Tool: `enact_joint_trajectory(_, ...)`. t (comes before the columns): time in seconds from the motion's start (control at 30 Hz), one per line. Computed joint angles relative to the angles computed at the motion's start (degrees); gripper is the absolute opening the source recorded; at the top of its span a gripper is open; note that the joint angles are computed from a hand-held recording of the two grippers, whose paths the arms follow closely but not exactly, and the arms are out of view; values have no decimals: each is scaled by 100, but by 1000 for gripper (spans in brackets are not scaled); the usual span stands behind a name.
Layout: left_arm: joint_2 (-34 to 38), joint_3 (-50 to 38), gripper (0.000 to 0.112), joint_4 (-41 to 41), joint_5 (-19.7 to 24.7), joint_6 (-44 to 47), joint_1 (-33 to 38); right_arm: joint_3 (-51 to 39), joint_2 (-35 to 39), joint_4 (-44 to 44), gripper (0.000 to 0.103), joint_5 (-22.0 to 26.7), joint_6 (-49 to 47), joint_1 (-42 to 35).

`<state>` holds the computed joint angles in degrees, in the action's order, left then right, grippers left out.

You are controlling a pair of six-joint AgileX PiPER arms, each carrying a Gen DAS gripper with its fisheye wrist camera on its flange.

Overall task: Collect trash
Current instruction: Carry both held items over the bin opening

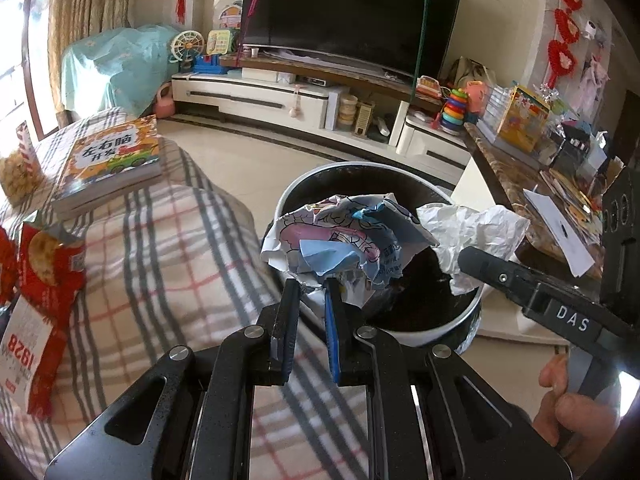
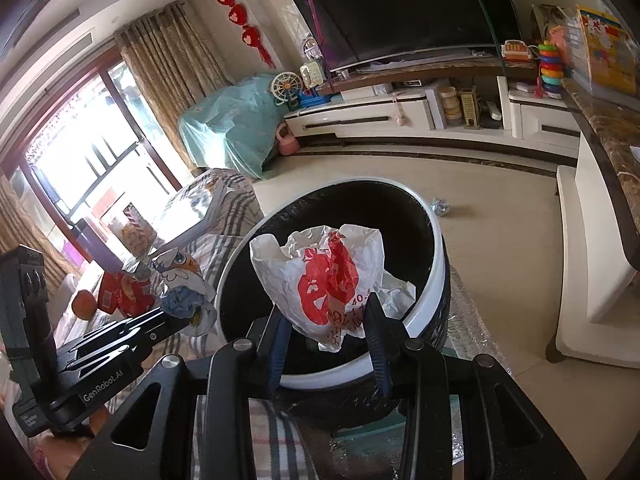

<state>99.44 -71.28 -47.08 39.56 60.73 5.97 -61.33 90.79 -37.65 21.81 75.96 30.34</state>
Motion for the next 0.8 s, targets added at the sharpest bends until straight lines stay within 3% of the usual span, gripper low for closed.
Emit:
enact_joint_trajectory(0.33,215,-286,12,330,-60,-449,-305,-252,227,418,36,20,-557,-182)
enact_joint_trajectory(0.8,478,-621,12,773,-139,-966,-584,-370,296,494,39,106,-624,-195)
